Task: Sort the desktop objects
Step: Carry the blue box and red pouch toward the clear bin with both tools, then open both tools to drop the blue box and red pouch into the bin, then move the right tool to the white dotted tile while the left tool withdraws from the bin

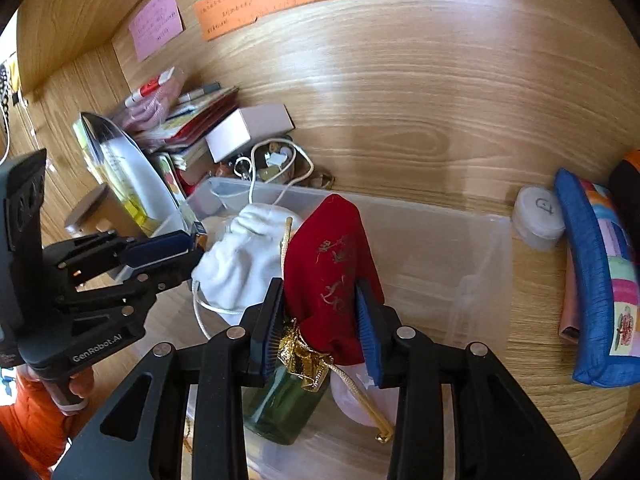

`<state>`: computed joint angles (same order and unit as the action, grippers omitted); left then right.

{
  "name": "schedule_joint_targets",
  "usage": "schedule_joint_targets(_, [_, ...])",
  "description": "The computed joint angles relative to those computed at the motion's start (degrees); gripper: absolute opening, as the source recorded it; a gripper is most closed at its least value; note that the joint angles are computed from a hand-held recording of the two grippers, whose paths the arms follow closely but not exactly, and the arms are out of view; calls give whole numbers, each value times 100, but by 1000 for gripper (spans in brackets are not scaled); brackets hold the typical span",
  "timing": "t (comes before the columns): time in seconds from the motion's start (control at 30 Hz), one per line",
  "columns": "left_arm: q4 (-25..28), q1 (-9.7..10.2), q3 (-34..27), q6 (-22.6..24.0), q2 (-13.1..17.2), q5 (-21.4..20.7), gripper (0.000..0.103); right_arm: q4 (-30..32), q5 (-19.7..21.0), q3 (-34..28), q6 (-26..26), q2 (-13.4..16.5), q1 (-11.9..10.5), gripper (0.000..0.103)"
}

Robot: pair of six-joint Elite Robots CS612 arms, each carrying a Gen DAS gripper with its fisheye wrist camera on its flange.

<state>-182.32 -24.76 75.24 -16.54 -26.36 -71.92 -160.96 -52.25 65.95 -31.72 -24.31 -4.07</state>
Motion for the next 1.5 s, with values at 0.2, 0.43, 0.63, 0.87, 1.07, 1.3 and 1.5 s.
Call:
schedule_joint_targets(0.2, [-1, -19, 11, 58, 4, 97, 27, -87, -148, -4, 7, 14, 21, 35])
schedule_joint_targets(0.43, [23, -23, 9, 97, 8, 136, 27, -494, -324, 126, -55, -2, 69, 48])
schedule_joint_targets(0.63, [43, -24, 32, 80, -19, 158, 32, -626, -99, 142, 138, -11, 6, 55])
schedule_joint_targets(0.87, [90, -54, 73, -79, -88, 426, 49, -667, -117, 175, 212, -47, 4, 57])
schedule_joint_targets(1.07, [-256, -163, 312, 9, -232, 858, 64, -847, -66, 398, 310, -209, -13, 62])
schedule_joint_targets(1.3, [-803, -345, 715, 233, -464, 1431, 81, -1469, 24, 1006, 342, -547, -99, 74])
schedule_joint_targets(1.5, [-1242, -480, 1049, 239, -648, 1756, 95, -2176, 71, 1513, 489, -801, -173, 77])
